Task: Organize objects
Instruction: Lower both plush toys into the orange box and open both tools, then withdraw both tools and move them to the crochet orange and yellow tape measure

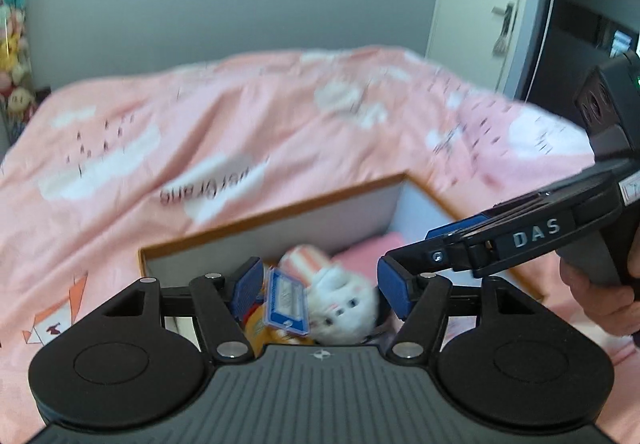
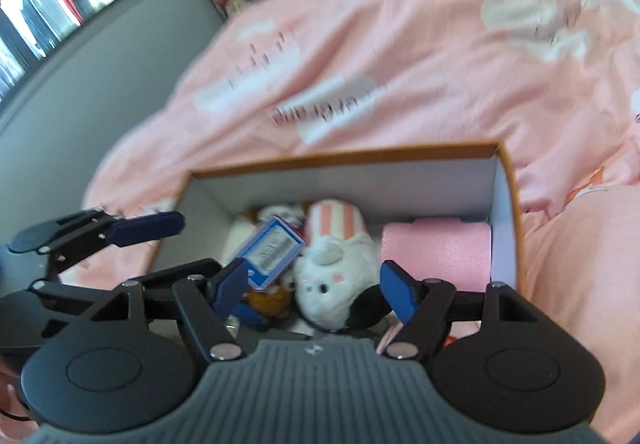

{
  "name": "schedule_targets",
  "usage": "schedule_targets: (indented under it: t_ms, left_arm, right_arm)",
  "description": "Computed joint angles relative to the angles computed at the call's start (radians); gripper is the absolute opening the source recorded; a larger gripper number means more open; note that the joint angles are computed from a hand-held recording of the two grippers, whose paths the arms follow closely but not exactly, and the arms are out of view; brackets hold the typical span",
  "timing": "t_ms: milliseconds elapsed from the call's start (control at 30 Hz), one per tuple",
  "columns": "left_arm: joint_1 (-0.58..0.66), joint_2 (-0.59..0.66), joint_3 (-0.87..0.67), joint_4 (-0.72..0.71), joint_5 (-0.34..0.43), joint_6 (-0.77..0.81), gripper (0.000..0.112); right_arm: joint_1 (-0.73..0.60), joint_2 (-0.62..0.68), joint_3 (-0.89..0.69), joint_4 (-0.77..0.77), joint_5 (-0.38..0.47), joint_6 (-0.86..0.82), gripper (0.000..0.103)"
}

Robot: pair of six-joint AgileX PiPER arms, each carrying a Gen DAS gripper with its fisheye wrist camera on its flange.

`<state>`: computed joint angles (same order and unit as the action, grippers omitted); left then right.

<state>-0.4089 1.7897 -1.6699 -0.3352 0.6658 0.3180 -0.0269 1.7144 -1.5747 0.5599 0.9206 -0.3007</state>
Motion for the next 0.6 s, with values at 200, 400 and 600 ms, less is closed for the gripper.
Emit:
schedule_targets:
  t_ms: [200,400,600]
  left_arm:
    - [-0.092,-0.190,0.219,0.061,-0.172,-0.044,0.076]
    - [-0.140,-0.267,0.353,-0.196,-0.169,0.158,0.076]
    - [-0.242,-0.228,0.458,-0.202,-0.227,0.236,0.072]
  right_arm:
    - [-0.066,-0.321,0.335,0.138,-0.158,-0.205,0.076]
    - [-0.068,-0.583,0.625,0.038,-0.338,-0.207,0.078]
    - [-0.129,-0.694,0.798,0.064,-0.393,-0.307,0.077]
